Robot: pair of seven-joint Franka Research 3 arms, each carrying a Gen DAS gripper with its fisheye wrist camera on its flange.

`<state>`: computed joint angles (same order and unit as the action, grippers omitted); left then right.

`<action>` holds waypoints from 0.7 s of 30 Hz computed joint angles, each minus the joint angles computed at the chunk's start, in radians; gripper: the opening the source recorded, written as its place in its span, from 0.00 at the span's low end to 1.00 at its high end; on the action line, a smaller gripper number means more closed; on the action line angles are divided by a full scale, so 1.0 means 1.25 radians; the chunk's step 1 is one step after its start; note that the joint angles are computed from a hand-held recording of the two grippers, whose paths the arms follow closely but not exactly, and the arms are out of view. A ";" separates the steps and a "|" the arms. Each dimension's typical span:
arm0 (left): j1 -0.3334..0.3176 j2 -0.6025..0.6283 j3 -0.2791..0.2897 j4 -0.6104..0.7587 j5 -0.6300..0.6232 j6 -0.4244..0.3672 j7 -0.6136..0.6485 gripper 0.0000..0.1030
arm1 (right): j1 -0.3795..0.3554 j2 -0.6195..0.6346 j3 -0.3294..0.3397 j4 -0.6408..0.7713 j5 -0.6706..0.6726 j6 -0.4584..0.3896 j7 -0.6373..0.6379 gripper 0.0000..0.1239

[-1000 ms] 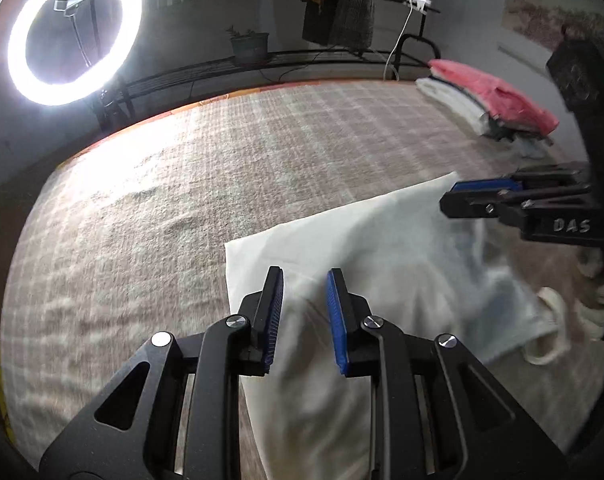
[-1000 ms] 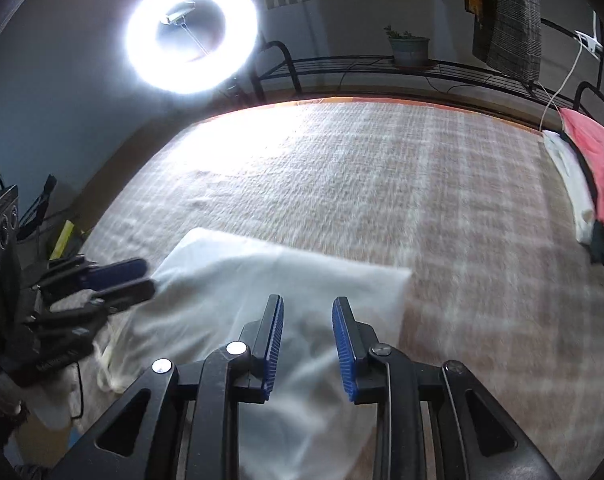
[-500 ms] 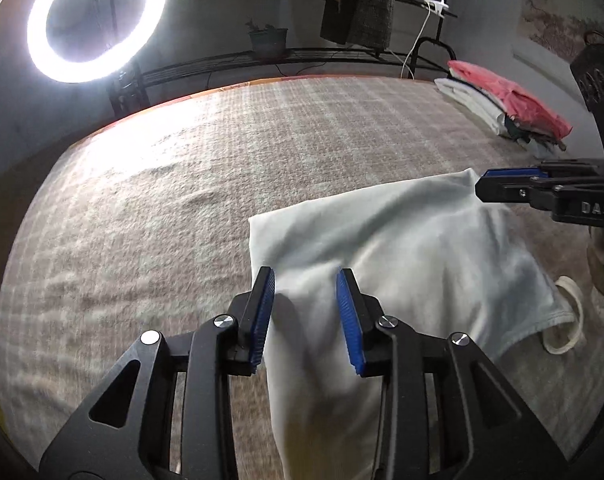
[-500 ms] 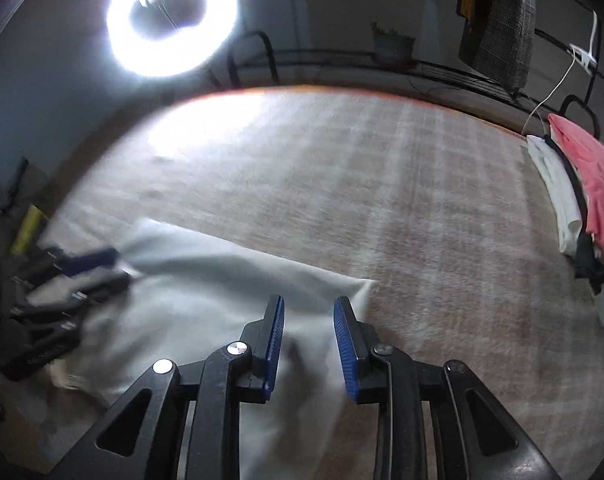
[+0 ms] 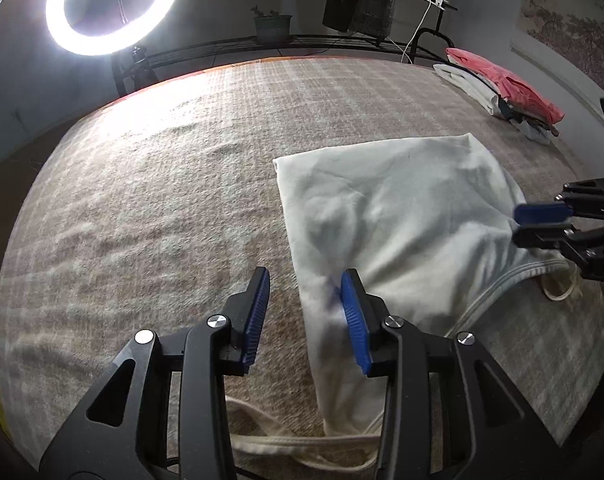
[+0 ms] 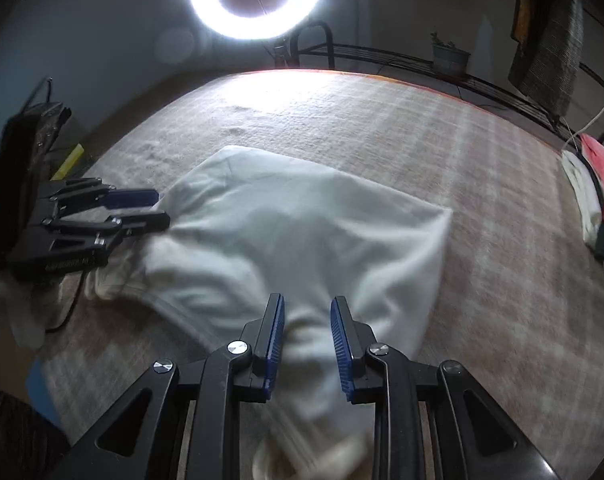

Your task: Fold small clothes

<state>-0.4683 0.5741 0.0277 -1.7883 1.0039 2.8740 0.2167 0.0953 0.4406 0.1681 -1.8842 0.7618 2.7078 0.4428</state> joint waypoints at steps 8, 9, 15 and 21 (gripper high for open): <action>0.128 -0.023 -0.054 -0.091 -0.122 0.248 -0.056 0.45 | -0.066 -0.058 -0.030 -0.020 0.089 -0.168 -0.015 0.43; 0.180 -0.010 -0.105 -0.092 -0.159 0.268 -0.033 0.45 | -0.074 -0.047 -0.036 -0.001 0.112 -0.194 0.001 0.43; 0.416 0.077 -0.356 -0.079 -0.256 0.303 0.082 0.45 | -0.132 0.072 -0.049 0.140 0.203 -0.350 0.143 0.33; 0.479 0.122 -0.430 -0.069 -0.313 0.312 0.151 0.45 | -0.165 0.159 -0.032 0.227 0.221 -0.431 0.202 0.32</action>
<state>0.1305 0.7268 -0.5095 -1.8750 0.6121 3.2638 0.4058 -0.1113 0.6394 0.1284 -1.6001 1.0382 2.1694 0.6952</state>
